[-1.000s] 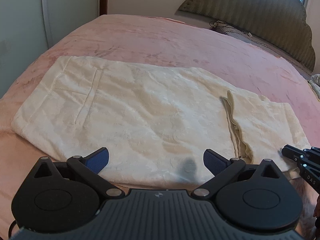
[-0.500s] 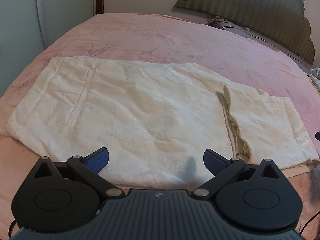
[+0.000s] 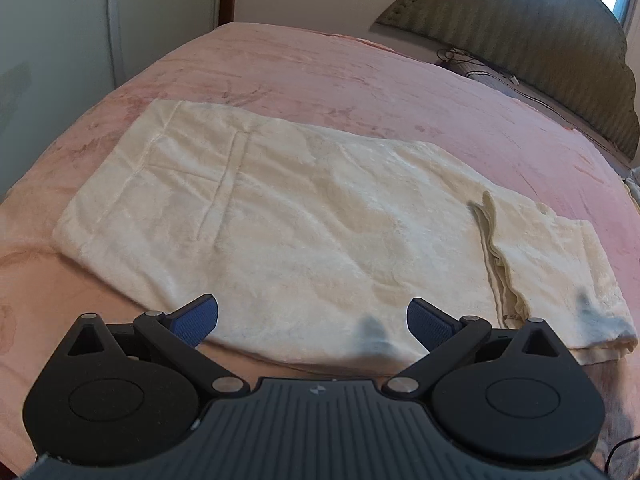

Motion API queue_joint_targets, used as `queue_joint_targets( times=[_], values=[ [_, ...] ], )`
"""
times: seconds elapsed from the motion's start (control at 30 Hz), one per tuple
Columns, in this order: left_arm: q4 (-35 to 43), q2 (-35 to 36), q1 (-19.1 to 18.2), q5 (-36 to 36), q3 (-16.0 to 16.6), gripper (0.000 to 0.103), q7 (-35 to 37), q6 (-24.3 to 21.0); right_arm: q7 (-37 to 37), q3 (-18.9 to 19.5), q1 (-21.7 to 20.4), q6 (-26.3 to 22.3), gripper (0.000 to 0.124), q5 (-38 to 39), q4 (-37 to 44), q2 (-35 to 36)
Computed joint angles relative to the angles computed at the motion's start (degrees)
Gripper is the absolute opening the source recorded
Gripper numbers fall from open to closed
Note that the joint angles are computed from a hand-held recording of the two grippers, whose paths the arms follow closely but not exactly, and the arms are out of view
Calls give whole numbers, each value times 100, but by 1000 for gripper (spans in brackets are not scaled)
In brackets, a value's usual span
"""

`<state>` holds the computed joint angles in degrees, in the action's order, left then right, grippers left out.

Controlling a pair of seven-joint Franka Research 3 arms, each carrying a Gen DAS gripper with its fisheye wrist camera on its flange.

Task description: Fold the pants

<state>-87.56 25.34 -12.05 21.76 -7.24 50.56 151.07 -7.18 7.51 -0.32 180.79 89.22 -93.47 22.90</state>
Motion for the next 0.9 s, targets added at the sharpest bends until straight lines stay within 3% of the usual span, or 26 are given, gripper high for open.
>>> queue_joint_targets(
  times=[0.13, 0.2, 0.3, 0.47, 0.53, 0.7, 0.73, 0.77, 0.8, 0.87, 0.9],
  values=[
    [-479, -347, 223, -217, 29, 101, -196, 134, 797, 159, 379, -1125, 7, -1740, -127, 116],
    [-696, -507, 345, -326, 43, 101, -289, 163, 1027, 221, 596, -1440, 7, -2528, -45, 270],
    [-992, -707, 532, -497, 47, 101, -405, 247, 894, 470, 707, -1726, 7, -3109, 209, 538],
    [-1292, -814, 987, -1397, -195, 101, -246, 565, 998, 706, 929, -1476, 7, -3873, 712, 1018],
    [-1373, -822, 1150, -1832, -321, 101, -70, 713, 1200, 787, 901, -1647, 7, -4071, 870, 1103],
    [-1243, -671, 1349, -2440, -465, 101, 265, 902, 845, 1238, 715, -1248, 9, -4012, 685, 1063],
    [-1191, -627, 1359, -2526, -476, 101, 273, 905, 877, 1253, 706, -1278, 12, -4023, 693, 1073],
    [-1142, -585, 1380, -2609, -489, 101, 293, 904, 940, 1246, 712, -1308, 24, -4040, 706, 1083],
    [-1117, -552, 1405, -2690, -506, 101, 319, 929, 898, 1334, 665, -1271, 46, -3960, 700, 1097],
    [-1032, -484, 1400, -2739, -495, 101, 321, 922, 275, 1787, 338, -1138, 77, -3547, 599, 1076],
    [-978, -448, 1394, -2740, -483, 101, 319, 895, -207, 2016, 184, -1060, 74, -3333, 577, 1099]
  ],
)
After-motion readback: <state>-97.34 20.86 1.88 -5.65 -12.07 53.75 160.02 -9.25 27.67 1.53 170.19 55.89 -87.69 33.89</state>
